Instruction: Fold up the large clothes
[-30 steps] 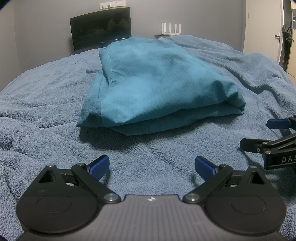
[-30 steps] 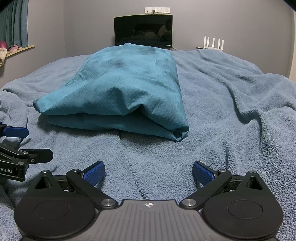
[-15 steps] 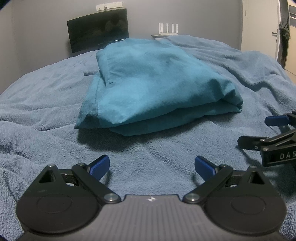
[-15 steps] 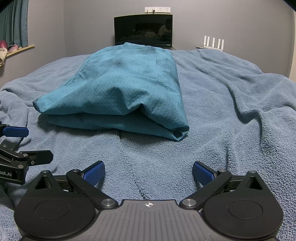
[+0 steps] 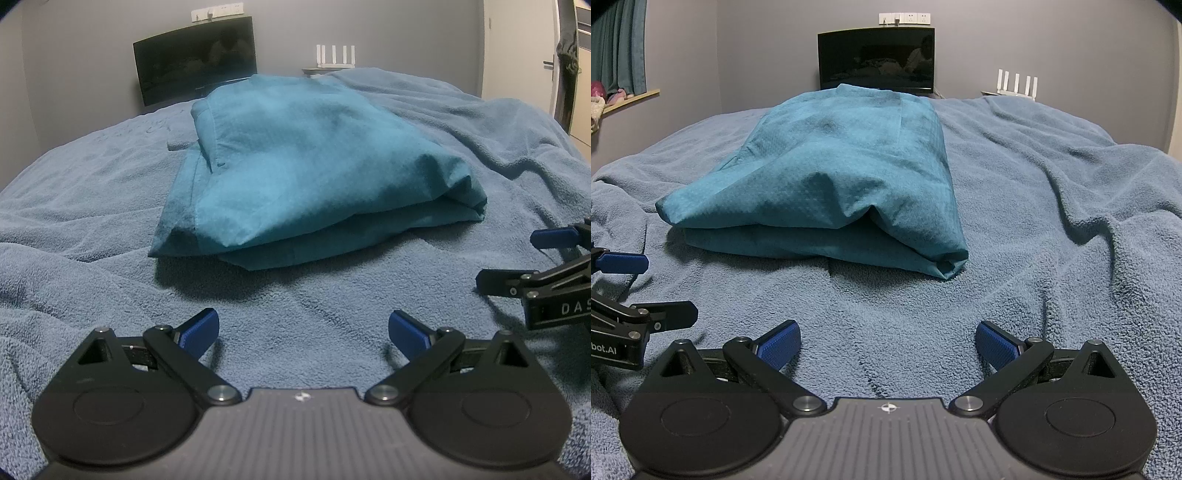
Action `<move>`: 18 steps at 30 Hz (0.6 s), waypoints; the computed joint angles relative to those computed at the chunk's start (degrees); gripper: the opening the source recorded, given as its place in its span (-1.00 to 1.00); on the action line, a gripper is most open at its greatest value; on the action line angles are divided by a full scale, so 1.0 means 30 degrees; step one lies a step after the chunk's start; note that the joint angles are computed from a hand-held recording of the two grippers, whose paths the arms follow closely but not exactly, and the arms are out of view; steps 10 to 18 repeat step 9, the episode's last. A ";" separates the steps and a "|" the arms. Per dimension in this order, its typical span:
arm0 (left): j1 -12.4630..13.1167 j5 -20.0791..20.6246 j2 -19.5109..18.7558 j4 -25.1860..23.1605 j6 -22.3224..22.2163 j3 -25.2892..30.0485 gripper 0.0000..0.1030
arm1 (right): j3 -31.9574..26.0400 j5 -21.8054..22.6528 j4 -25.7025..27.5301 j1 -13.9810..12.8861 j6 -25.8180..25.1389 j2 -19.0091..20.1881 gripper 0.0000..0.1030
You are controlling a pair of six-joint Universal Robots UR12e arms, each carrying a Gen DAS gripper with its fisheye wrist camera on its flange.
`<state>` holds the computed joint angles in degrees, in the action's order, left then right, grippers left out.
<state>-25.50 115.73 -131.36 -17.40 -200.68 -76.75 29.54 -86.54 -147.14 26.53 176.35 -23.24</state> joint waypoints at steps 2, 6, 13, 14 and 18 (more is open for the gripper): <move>0.0006 -0.0036 -0.0010 0.0054 0.0045 -0.0002 0.93 | 0.0033 -0.0003 -0.0008 -0.0001 -0.0001 -0.0015 0.99; 0.0080 -0.0305 0.0024 0.0269 0.0154 -0.0112 0.93 | 0.0187 -0.0008 -0.0062 -0.0013 0.0024 -0.0083 0.99; 0.0078 -0.0314 0.0012 0.0450 0.0303 -0.0139 0.93 | 0.0183 0.0005 -0.0048 -0.0018 0.0010 -0.0084 0.99; 0.0078 -0.0314 0.0012 0.0450 0.0303 -0.0139 0.93 | 0.0183 0.0005 -0.0048 -0.0018 0.0010 -0.0084 0.99; 0.0078 -0.0314 0.0012 0.0450 0.0303 -0.0139 0.93 | 0.0183 0.0005 -0.0048 -0.0018 0.0010 -0.0084 0.99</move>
